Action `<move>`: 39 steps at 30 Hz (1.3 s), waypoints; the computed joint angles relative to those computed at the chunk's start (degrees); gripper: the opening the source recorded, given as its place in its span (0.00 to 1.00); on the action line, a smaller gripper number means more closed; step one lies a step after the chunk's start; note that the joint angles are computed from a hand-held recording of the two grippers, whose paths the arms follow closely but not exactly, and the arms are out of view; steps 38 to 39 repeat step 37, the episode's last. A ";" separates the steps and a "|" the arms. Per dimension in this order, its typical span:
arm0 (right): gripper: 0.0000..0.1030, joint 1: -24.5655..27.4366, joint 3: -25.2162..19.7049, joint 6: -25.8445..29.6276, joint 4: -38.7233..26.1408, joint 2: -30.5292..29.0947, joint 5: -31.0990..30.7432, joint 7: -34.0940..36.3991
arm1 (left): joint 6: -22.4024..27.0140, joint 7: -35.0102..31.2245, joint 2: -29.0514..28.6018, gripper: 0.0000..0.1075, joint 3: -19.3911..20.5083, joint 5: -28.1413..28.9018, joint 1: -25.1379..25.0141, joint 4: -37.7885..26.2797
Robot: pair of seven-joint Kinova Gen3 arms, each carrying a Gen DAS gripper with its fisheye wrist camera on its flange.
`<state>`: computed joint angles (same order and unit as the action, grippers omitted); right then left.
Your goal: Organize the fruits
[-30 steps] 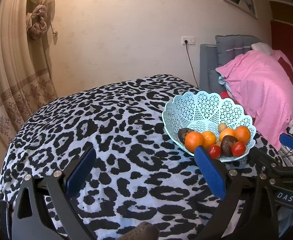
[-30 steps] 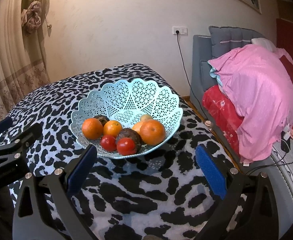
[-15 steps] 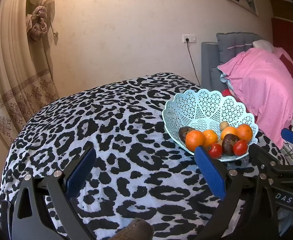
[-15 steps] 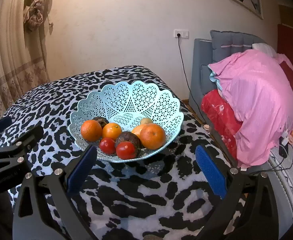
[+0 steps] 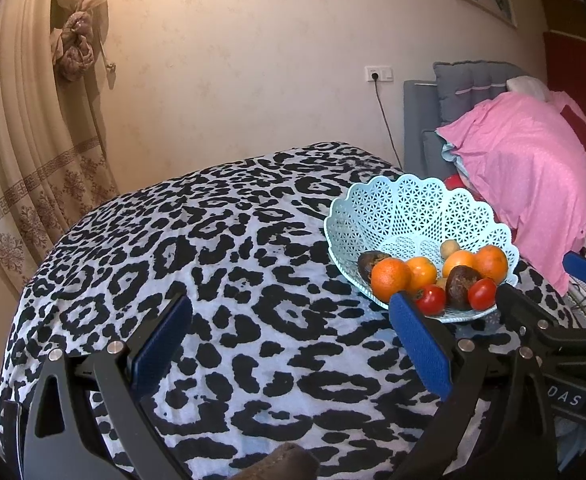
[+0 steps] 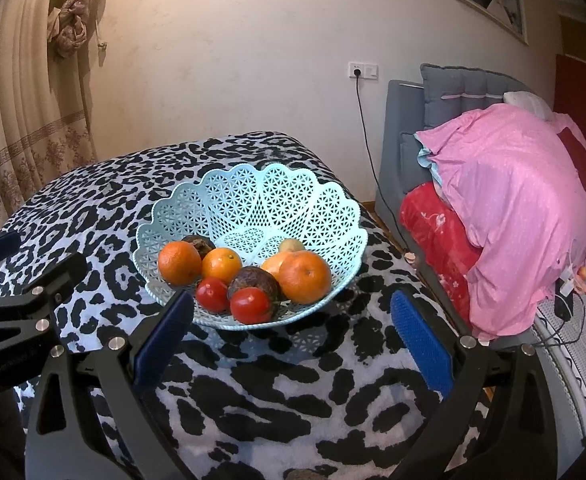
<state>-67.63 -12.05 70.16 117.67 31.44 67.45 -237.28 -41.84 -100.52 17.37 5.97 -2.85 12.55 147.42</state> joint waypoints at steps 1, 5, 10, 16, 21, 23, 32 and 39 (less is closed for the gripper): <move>0.97 -0.03 0.00 0.05 -0.01 0.02 -0.01 0.00 | -0.04 -0.08 0.14 0.91 -0.06 0.12 0.05 -0.04; 0.97 0.02 -0.01 -0.03 0.01 0.02 0.06 -0.08 | 0.34 -0.33 0.13 0.91 -0.14 0.40 0.20 -0.24; 0.97 -0.03 -0.06 0.03 -0.09 -0.02 -0.17 0.07 | 0.31 -1.16 0.26 0.91 -0.38 1.59 0.90 -0.36; 0.97 0.38 0.12 -0.60 0.07 0.11 0.12 -0.11 | 0.22 -2.03 0.70 0.91 -0.49 2.58 1.47 -0.61; 0.97 0.48 0.13 -0.77 0.24 -0.04 0.13 -0.28 | -0.36 -1.71 0.91 0.91 -0.26 2.09 1.23 -0.47; 0.97 0.74 0.17 -1.17 0.31 0.05 0.25 -0.47 | -0.51 -1.38 1.04 0.91 -0.18 1.19 0.69 -0.40; 0.97 0.61 0.13 -2.34 -0.52 0.68 0.19 -0.17 | 9.19 4.09 -0.40 0.91 1.52 -4.12 -3.66 -3.63; 0.97 0.36 0.47 -3.20 -1.42 1.04 -0.01 0.97 | 14.53 9.02 -0.61 0.91 2.16 -8.34 -7.58 -5.41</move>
